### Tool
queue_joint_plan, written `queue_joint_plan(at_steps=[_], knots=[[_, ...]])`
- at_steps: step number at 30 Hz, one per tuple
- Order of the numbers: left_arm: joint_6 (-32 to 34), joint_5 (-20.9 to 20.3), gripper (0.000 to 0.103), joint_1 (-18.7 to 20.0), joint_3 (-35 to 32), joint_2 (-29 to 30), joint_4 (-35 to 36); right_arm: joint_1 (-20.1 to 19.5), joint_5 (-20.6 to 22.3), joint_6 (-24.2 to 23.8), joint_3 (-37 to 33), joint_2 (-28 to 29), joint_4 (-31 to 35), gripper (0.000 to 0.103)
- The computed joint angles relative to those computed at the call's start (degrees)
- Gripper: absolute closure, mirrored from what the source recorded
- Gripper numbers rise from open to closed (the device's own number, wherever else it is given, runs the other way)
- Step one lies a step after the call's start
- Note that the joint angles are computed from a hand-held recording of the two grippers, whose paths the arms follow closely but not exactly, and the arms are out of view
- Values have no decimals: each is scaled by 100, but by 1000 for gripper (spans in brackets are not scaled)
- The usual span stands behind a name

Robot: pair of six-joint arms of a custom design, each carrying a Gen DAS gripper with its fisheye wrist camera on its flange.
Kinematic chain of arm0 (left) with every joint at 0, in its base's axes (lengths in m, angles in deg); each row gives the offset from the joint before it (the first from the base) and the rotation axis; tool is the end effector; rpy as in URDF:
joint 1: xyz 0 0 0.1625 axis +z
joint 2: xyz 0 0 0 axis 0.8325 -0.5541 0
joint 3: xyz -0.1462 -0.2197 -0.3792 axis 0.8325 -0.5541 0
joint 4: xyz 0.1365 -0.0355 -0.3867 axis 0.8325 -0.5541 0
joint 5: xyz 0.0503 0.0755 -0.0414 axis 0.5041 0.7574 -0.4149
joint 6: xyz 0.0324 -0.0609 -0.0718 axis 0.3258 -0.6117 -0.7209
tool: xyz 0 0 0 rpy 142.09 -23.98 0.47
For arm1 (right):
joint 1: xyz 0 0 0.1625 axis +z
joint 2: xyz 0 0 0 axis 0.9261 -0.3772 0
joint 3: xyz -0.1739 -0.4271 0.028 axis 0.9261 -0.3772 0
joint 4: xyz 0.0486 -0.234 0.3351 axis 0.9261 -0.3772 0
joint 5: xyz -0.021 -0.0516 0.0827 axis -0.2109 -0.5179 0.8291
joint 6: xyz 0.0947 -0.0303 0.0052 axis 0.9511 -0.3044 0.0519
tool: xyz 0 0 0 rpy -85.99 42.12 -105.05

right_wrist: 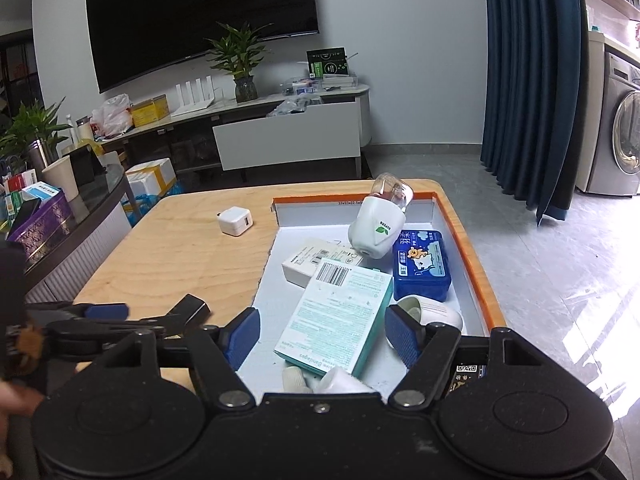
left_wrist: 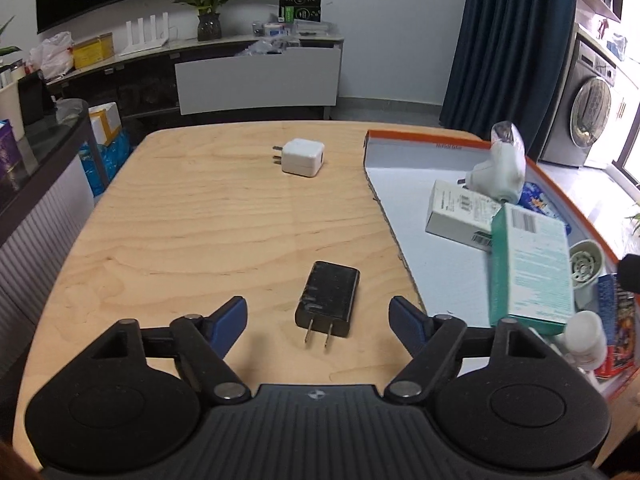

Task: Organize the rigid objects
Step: 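Grasp the black charger with left tool while right tool grasps the white cube charger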

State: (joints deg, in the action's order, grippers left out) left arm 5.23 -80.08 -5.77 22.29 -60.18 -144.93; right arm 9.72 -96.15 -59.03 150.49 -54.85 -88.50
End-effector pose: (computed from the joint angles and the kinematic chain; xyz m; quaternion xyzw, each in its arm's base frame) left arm -0.3185 -0.7364 -0.1258 0.0776 0.8368 -0.4005 0.3650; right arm -0.0214 -0.7092 0.3350 0.2957 -0.8611 0.3489 0.2222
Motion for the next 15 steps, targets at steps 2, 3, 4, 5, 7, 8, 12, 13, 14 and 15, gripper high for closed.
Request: queue_joint_plan(at_steps=[2, 3, 4, 5, 7, 8, 12, 13, 14, 15], knots=[[132, -28, 29, 71, -169, 73, 49, 12, -49, 7, -45, 41, 9, 21], [158, -65, 32, 107, -227, 89, 94, 21, -73, 14, -75, 65, 27, 21], [194, -148, 36, 144, -247, 83, 112, 32, -96, 16, -100, 86, 46, 21], [208, -224, 41, 181, -260, 72, 153, 47, -122, 20, -132, 115, 63, 21], [209, -360, 51, 244, -306, 68, 288, 89, -164, 13, -212, 191, 110, 21], [193, -451, 54, 275, -286, 45, 349, 112, -185, -2, -250, 234, 129, 21], [560, -615, 67, 302, -179, 37, -122, 235, -256, -92, -457, 456, 217, 21], [575, -645, 67, 313, -120, 9, -213, 273, -276, -112, -528, 524, 259, 21], [600, -616, 67, 318, -69, -8, -311, 313, -290, -134, -601, 593, 312, 21], [580, -556, 67, 325, -23, -35, -357, 357, -293, -157, -688, 668, 388, 21]])
